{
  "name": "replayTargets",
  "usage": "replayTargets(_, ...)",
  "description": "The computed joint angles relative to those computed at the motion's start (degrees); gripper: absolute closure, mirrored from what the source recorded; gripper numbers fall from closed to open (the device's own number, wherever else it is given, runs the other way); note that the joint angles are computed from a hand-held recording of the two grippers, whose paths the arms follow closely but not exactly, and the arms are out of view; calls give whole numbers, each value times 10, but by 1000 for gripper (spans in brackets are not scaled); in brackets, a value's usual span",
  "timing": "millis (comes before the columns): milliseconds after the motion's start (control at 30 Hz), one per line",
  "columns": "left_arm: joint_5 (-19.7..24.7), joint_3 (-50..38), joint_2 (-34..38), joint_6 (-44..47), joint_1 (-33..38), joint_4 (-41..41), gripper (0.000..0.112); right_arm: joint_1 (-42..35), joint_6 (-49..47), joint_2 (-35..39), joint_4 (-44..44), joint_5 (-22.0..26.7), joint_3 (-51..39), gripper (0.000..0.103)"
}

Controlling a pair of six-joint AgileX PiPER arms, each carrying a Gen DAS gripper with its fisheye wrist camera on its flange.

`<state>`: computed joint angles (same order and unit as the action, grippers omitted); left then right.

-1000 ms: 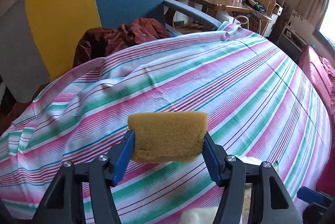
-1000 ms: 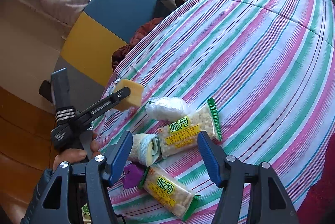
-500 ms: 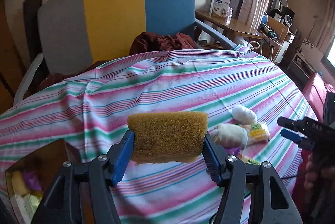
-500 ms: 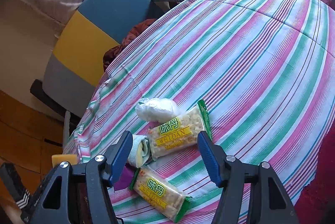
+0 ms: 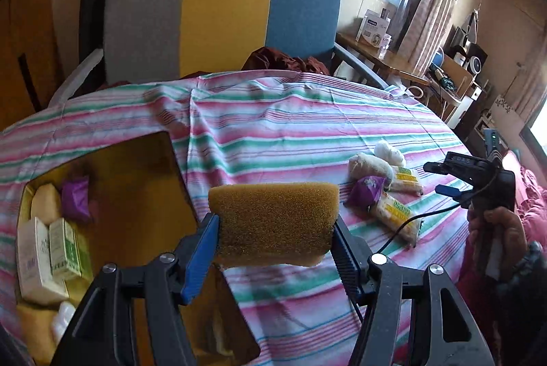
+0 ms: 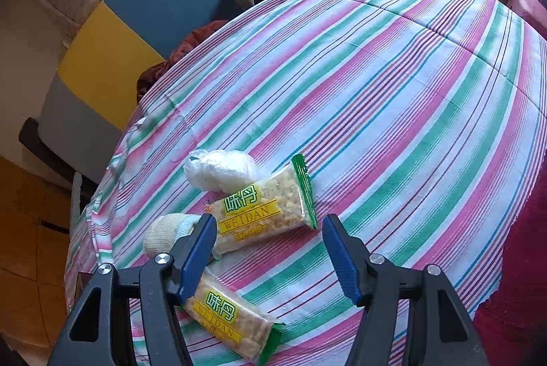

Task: Organize objects
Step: 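Carry the brown sponge into the tray with the left tool while the right tool approaches a WEIDAN pack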

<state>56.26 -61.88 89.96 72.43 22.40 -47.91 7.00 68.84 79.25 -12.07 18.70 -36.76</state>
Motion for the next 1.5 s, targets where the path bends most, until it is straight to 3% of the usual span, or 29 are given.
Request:
replayTargets(67,14,4,-2,23,25,-6,48,10,-44,17,15,43,-34,38)
replayTargets(133,25,6,-4,45,44,-11,48,24,-141,51,26,117,-100,38)
replayTargets(300,68,-5,7,76,88,-16,47,84,-344,135,-50,261,-234,38)
replayTargets(500,85,-14,18,67,121,-16,46,100,-485,203,-86,330,-285,38)
replayTargets(900,75,-43,43,13,132,9,46,42,-654,286,-2,339,-344,33)
replayTargets(967,72,-41,43,12,131,12,46,29,-662,280,18,330,-337,35)
replayTargets(1033,71,-41,43,12,131,13,46,21,-676,266,37,322,-319,44)
replayTargets(1100,75,-40,42,15,131,11,46,19,-675,245,41,313,-291,55)
replayTargets(1167,78,-39,41,19,133,7,46,19,-663,222,43,304,-260,58)
replayTargets(1500,105,-72,60,20,192,-8,46,65,-533,185,-17,309,-202,57)
